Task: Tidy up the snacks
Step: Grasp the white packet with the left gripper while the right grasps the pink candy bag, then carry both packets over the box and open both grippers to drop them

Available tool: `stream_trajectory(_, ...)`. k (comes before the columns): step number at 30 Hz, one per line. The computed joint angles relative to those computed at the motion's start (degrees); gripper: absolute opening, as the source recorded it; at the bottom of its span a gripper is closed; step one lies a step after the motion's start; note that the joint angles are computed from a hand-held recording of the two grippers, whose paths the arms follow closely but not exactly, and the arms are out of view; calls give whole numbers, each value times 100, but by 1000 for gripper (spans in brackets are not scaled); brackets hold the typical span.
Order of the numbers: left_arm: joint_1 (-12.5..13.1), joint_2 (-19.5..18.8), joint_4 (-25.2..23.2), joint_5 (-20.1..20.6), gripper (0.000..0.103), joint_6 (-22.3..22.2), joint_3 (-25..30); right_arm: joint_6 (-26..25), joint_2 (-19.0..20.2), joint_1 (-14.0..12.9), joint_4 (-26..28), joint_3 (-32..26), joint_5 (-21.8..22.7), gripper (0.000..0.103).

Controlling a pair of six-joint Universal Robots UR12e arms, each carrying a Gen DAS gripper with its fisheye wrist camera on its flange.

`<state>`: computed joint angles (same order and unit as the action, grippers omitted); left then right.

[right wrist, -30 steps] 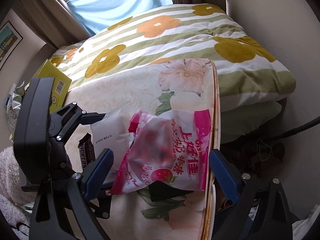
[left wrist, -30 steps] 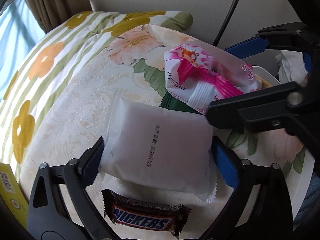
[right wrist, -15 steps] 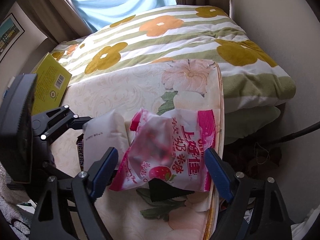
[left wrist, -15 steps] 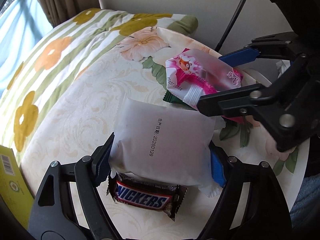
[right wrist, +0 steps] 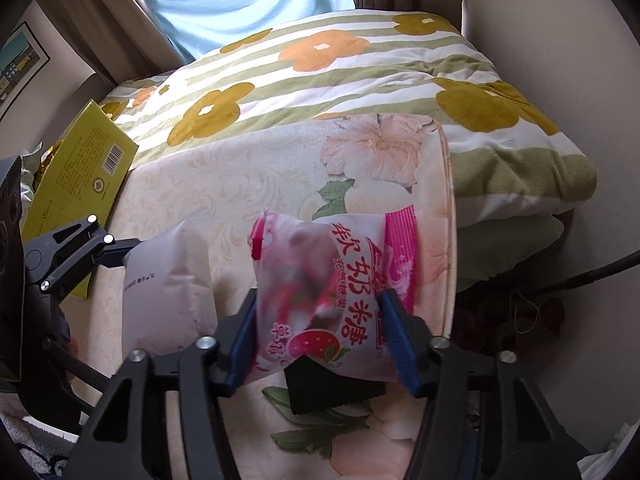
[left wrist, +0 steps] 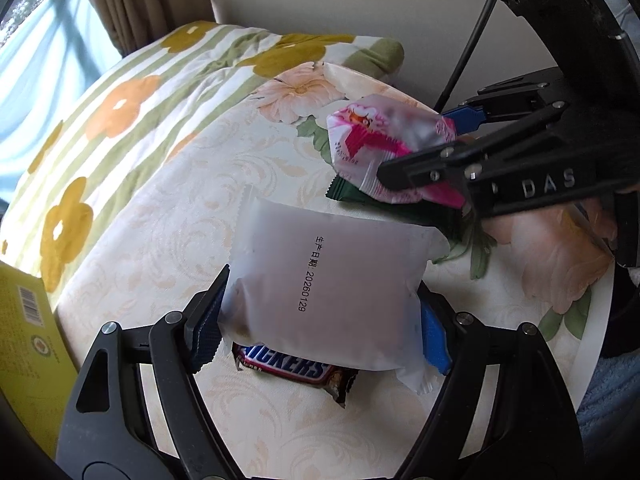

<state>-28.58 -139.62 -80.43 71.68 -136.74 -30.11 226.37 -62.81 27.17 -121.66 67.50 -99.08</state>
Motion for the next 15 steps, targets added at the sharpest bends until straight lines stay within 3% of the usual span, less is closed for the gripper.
stream_trajectory(7, 53, 202, 289, -114, 77, -332, -200, 333, -146, 37, -324, 114, -72, 44)
stream_trajectory(15, 190, 463, 733, -208, 77, -1063, -273, 26, -82, 207, -351, -408, -474, 44)
